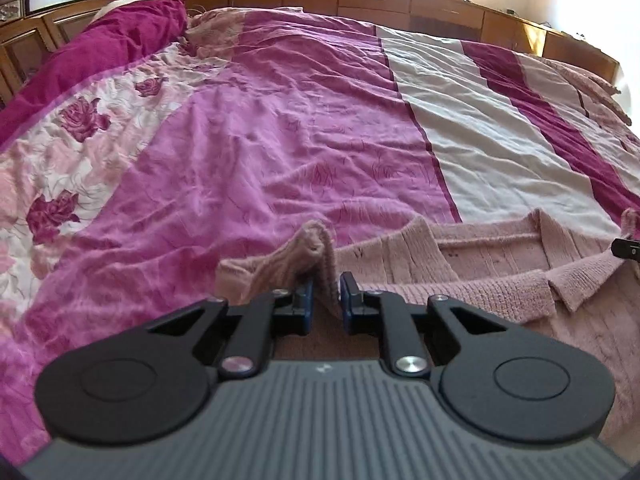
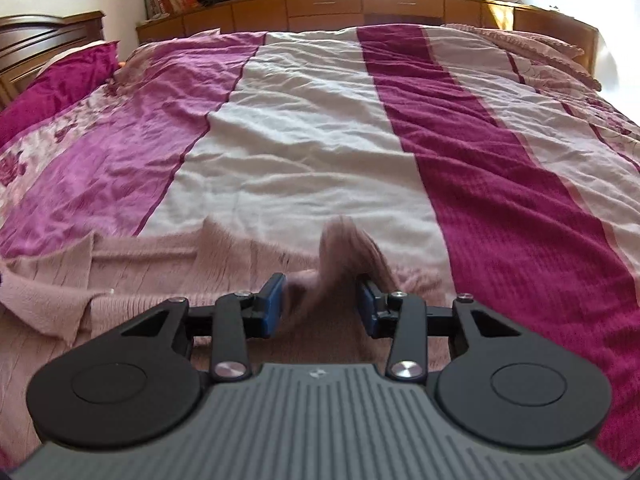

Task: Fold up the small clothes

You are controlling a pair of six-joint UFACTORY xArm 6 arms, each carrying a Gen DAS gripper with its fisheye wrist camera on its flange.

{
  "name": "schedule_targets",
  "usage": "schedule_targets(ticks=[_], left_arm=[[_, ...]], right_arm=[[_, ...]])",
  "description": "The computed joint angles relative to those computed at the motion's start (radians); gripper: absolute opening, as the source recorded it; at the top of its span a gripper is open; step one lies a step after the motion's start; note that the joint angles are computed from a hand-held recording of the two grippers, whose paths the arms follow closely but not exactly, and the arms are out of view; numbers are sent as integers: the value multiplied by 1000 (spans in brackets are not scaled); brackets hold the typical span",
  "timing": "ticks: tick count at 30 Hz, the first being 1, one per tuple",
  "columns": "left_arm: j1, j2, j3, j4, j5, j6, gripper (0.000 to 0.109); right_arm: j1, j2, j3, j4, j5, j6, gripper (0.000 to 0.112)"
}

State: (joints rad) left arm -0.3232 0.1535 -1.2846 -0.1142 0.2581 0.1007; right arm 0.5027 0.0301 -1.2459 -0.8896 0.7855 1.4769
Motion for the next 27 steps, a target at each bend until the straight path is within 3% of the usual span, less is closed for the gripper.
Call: schedule_targets(ticks=[3, 5, 7, 11, 16, 19, 27], left_arm=[[5, -5, -2, 11, 9, 4, 21], [11, -11, 9, 58, 0, -18, 32], [17, -14, 12, 90, 5, -29, 32], [19, -39, 29, 8, 15, 63, 32], [16, -90, 78, -79, 30, 220, 35], [10, -103, 96, -126, 49, 289, 35], [16, -66, 87, -70, 46, 205, 35]], right_arm=[[-16, -9, 6, 0, -19, 25, 47], [-20, -27, 23, -6, -27, 48, 48], [-20, -49, 43, -10, -30, 65, 48], [-12, -99, 91, -32, -49, 99, 48], [-4, -113, 110, 76, -84, -65, 55], [18, -77, 74, 99, -51, -147, 55], [50, -56, 65, 111, -50, -115, 56]])
